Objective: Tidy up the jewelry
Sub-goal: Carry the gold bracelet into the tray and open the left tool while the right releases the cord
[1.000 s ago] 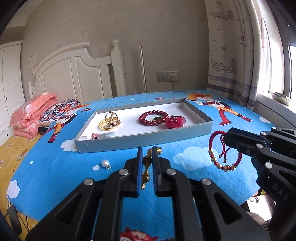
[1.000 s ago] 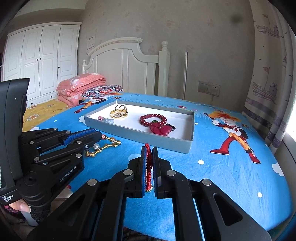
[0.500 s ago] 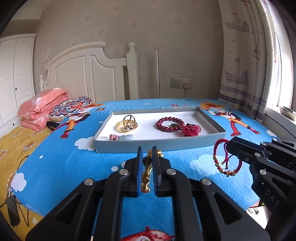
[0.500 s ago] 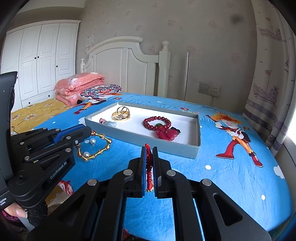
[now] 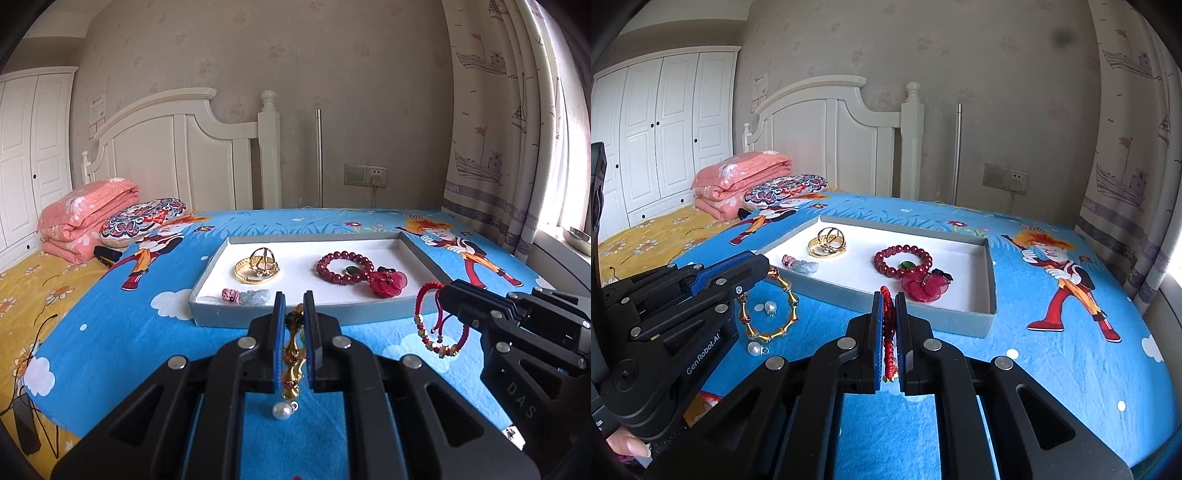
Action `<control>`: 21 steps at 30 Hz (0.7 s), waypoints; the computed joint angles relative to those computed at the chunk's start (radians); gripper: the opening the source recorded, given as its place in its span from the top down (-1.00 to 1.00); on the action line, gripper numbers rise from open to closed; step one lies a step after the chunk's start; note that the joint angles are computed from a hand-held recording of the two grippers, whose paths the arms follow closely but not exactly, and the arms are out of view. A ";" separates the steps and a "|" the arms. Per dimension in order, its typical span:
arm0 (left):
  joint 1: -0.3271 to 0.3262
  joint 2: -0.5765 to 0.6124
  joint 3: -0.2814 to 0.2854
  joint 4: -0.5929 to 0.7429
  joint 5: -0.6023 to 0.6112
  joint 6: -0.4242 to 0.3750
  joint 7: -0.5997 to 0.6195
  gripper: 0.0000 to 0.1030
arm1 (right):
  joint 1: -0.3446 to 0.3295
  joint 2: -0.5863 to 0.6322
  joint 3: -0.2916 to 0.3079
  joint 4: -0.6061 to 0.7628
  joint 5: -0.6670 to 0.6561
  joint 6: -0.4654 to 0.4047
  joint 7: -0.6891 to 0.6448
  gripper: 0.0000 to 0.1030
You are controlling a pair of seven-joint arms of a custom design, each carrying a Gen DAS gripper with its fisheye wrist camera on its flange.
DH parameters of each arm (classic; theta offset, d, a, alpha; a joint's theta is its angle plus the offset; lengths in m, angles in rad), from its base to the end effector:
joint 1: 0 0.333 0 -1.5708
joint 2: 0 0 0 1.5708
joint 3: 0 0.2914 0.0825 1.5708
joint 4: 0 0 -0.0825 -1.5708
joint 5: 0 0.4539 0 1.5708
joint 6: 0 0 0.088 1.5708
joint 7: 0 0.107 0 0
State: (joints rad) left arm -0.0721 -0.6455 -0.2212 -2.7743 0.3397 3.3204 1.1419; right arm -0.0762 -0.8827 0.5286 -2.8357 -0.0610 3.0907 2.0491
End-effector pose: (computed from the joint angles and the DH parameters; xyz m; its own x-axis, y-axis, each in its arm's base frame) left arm 0.4226 -0.1634 0.4709 -0.2642 -0.9642 -0.0225 -0.3747 0.1241 -0.9188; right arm 0.3911 0.1818 0.4787 0.0786 -0.9964 0.0308 -0.4417 -0.0625 -0.8950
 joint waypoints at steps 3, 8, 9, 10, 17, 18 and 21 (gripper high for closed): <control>0.024 0.024 -0.024 0.038 -0.003 0.001 0.000 0.82 | -0.039 0.038 0.021 0.040 -0.007 0.010 0.005 0.87; 0.052 0.087 -0.045 0.128 -0.003 -0.015 0.001 0.82 | -0.117 0.109 0.053 0.115 -0.016 0.021 0.017 0.87; 0.056 0.103 -0.046 0.148 -0.003 -0.022 0.000 0.82 | -0.136 0.124 0.060 0.132 -0.021 0.020 0.018 0.87; 0.061 0.119 -0.048 0.170 -0.002 -0.028 0.000 0.82 | -0.150 0.141 0.062 0.150 -0.025 0.020 0.017 0.87; 0.025 0.286 -0.002 0.357 0.015 -0.125 0.021 0.82 | -0.228 0.314 0.057 0.292 -0.080 -0.002 0.000 0.87; -0.001 0.318 0.024 0.390 0.008 -0.145 0.031 0.82 | -0.247 0.339 0.065 0.314 -0.097 -0.007 0.005 0.87; -0.016 0.406 0.039 0.490 0.000 -0.203 0.034 0.82 | -0.293 0.413 0.079 0.377 -0.153 -0.030 0.032 0.87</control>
State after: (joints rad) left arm -0.0877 -0.2393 -0.1822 -2.2842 0.3395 3.1178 1.1762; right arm -0.3690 -0.4697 0.6076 -2.4592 -0.2143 3.0609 2.0810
